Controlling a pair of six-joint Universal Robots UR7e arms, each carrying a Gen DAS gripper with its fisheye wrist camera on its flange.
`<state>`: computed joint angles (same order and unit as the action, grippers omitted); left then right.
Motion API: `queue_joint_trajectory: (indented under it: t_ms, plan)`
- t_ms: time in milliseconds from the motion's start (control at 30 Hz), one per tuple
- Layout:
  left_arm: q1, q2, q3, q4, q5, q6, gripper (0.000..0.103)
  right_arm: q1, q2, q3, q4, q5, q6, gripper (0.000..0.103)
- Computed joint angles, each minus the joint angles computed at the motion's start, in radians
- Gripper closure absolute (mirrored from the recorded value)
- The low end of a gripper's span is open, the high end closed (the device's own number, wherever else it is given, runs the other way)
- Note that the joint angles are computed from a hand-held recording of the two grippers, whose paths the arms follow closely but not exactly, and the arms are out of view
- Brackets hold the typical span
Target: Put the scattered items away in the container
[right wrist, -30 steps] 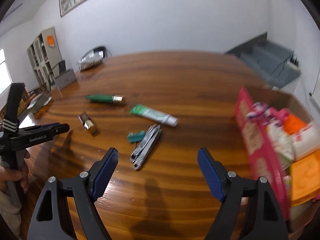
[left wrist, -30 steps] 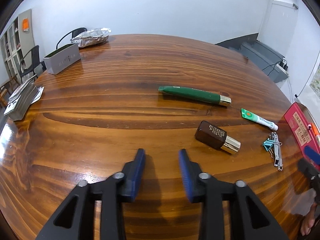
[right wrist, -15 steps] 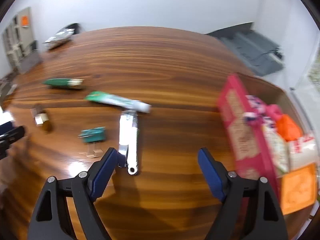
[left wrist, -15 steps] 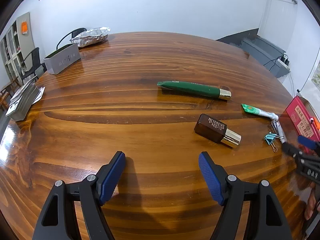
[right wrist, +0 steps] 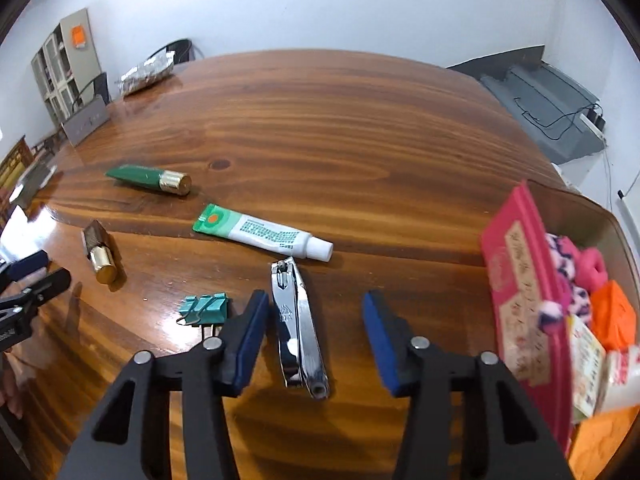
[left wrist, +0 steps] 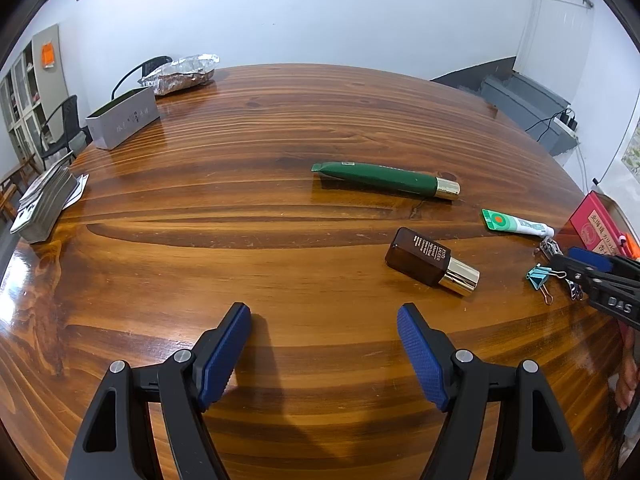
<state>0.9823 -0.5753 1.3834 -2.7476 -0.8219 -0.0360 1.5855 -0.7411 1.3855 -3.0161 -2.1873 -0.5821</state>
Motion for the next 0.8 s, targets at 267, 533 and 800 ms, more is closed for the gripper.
queue_joint_trajectory:
  t_ms: [267,533,800]
  plan:
    - [0.0,0.001,0.0,-0.007,-0.035,0.008,0.026,0.003,0.003,-0.007,-0.003,0.018,-0.033,0.077]
    - [-0.004,0.023,-0.034,0.0,-0.121,0.067,0.021,0.003,0.009,-0.013,0.002,0.03,-0.034,0.083]
    - [-0.032,0.102,-0.109,-0.044,-0.057,0.396,0.007,0.001,0.005,-0.01,0.009,0.039,-0.024,0.083]
